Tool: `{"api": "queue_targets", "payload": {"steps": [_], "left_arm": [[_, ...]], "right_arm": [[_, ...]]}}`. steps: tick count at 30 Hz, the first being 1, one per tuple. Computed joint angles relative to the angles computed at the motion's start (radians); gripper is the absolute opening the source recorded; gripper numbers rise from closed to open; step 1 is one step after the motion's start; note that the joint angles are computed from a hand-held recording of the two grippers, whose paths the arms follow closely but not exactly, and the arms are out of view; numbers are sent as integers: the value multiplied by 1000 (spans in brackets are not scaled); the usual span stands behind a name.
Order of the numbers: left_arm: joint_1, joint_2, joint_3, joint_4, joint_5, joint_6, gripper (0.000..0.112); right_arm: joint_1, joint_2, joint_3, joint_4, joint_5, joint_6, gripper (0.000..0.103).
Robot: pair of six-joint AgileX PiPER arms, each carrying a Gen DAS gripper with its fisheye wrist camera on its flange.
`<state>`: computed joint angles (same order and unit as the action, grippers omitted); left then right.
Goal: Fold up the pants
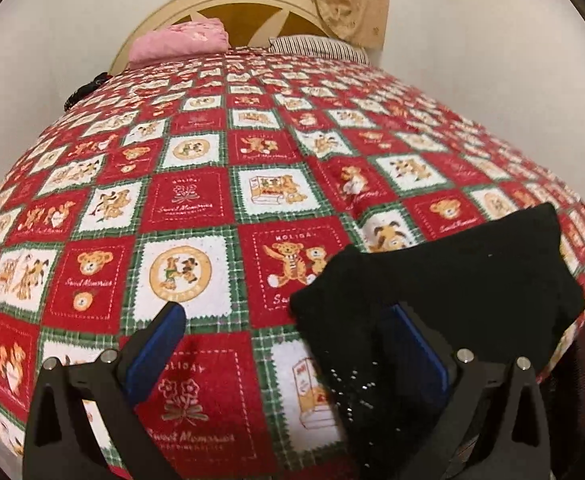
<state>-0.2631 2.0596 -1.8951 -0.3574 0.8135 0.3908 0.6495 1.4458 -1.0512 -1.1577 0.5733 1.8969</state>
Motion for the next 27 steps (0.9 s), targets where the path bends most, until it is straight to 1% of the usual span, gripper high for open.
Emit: {"api": "queue_targets", "payload": {"steps": [1, 2, 3, 4, 5, 6, 7, 9, 10, 11, 12, 14, 16, 17, 19, 22, 24, 25, 26, 27], "left_arm": [[-2, 6, -5, 4, 3, -18, 103], [-5, 14, -13, 16, 12, -42, 103], [-7, 27, -29, 20, 38, -60, 103], [-9, 34, -36, 15, 55, -65, 103], [-11, 37, -33, 5, 63, -67, 103], [-14, 28, -13, 1, 53, -69, 103], [-22, 21, 13, 7, 30, -75, 103], [-49, 29, 34, 72, 8, -122, 103], [-51, 26, 49, 75, -2, -129, 103], [-51, 11, 88, 63, -45, -127, 103], [-52, 2, 108, 61, -68, -123, 103], [-55, 4, 99, 80, -57, -136, 103], [-51, 11, 77, 73, -22, -147, 103], [-45, 8, 78, 49, -12, -132, 103], [-39, -4, 104, 1, -17, -84, 103], [-59, -34, 165, 1, -65, -43, 103], [-69, -37, 181, 10, -92, -46, 103], [-68, -35, 179, 9, -93, -50, 103], [-70, -32, 176, 11, -96, -63, 103], [-74, -32, 174, 23, -97, -81, 103]], "right_arm": [[-12, 1, -6, 4, 54, -9, 31], [-38, 3, -3, 10, 69, -28, 49], [-52, -2, 26, -19, 84, -8, 70], [-60, 9, 30, -30, 107, -6, 71], [-83, 0, 48, -9, 103, -40, 71], [-92, 28, 33, 5, 98, -54, 71], [-101, 50, 32, 18, 91, -67, 71], [-76, 104, 16, 34, 124, -86, 71], [-62, 90, 43, -9, 174, -50, 71], [-45, 86, 59, -40, 188, -45, 71], [-23, 78, 58, -31, 208, -51, 71], [-43, 67, 67, 1, 157, -70, 71], [-75, 47, 79, 54, 92, -115, 71], [-82, 43, 81, 75, 58, -129, 71], [-89, 30, 94, 103, -8, -150, 71], [-70, 32, 97, 96, -15, -154, 71], [-74, 30, 118, 37, -34, -76, 71], [-68, 40, 110, 32, -20, -69, 69], [-53, 60, 84, 49, 21, -96, 66], [-36, 84, 49, 80, 70, -151, 58]]}}
